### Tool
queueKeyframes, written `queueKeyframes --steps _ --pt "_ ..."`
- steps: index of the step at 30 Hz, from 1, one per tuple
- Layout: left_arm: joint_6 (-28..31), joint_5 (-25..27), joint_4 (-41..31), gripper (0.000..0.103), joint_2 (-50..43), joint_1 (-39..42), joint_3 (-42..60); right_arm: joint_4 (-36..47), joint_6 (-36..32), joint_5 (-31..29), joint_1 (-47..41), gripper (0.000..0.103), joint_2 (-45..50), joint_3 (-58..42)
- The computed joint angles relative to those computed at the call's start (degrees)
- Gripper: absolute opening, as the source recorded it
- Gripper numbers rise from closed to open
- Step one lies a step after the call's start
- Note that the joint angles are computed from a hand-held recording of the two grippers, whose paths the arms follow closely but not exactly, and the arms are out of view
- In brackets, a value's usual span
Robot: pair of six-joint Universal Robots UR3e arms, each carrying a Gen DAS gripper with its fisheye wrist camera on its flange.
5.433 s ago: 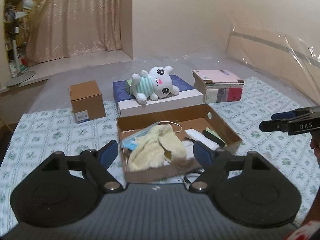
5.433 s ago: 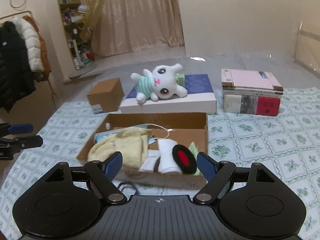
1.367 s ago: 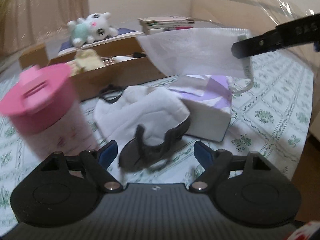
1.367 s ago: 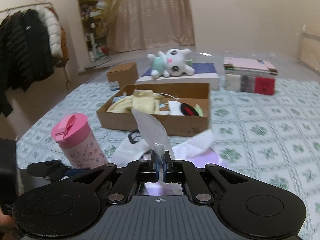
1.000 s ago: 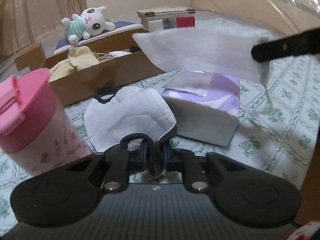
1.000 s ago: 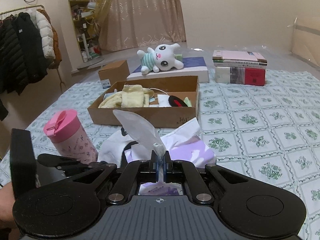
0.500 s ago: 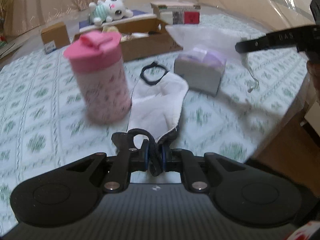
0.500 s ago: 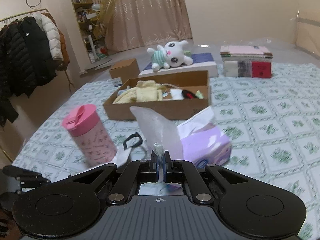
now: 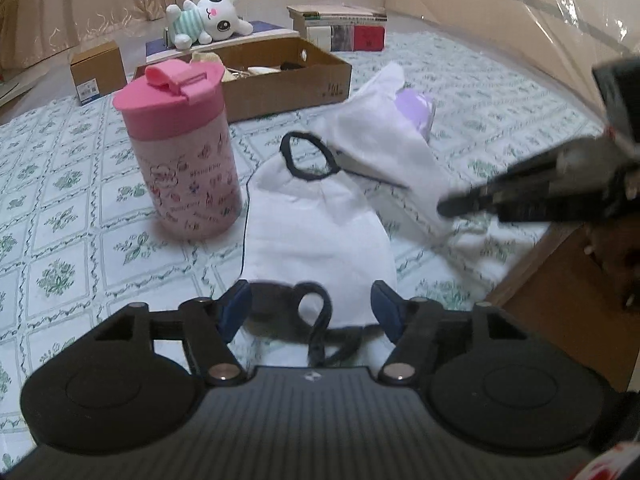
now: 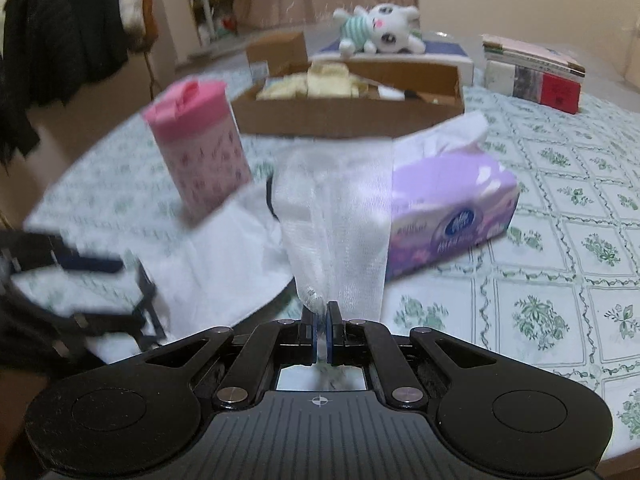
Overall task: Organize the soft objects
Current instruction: 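Lift the white mask with the left tool while the right tool lifts the mesh bag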
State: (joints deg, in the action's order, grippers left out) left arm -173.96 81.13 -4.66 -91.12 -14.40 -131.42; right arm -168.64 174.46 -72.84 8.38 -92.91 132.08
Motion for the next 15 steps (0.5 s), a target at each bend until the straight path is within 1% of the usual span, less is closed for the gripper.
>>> queueKeyframes --steps 4,7,9,11,12,15 --pt "-0.81 -1.13 0.88 0.065 -2.76 0.63 1.87 1.19 -1.36 -2.05 0.81 0.004 1.58 0.04" --pt "-1.19 -1.24 1.66 0.066 -4.43 0.54 2.71 2.34 -2.9 -0.75 -0.53 0.005 0.83 1.36" --pt "-1.42 -1.19 1.89 0.066 -5.37 0.5 3.18 3.21 -3.75 1.47 -2.18 0.017 -0.5 2.47" --pt "-1.37 -1.04 2.24 0.066 -6.01 0.53 3.38 1.11 -3.0 2.98 -3.66 0.065 -2.23 4.79" --pt "-1.36 -0.99 2.33 0.066 -6.18 0.54 3.44 -0.88 -2.09 3.26 -3.99 0.07 -2.99 5.94" --pt "-1.56 -0.79 2.4 0.066 -6.49 0.75 3.64 -2.85 -0.55 2.66 -3.74 0.071 -3.39 5.96"
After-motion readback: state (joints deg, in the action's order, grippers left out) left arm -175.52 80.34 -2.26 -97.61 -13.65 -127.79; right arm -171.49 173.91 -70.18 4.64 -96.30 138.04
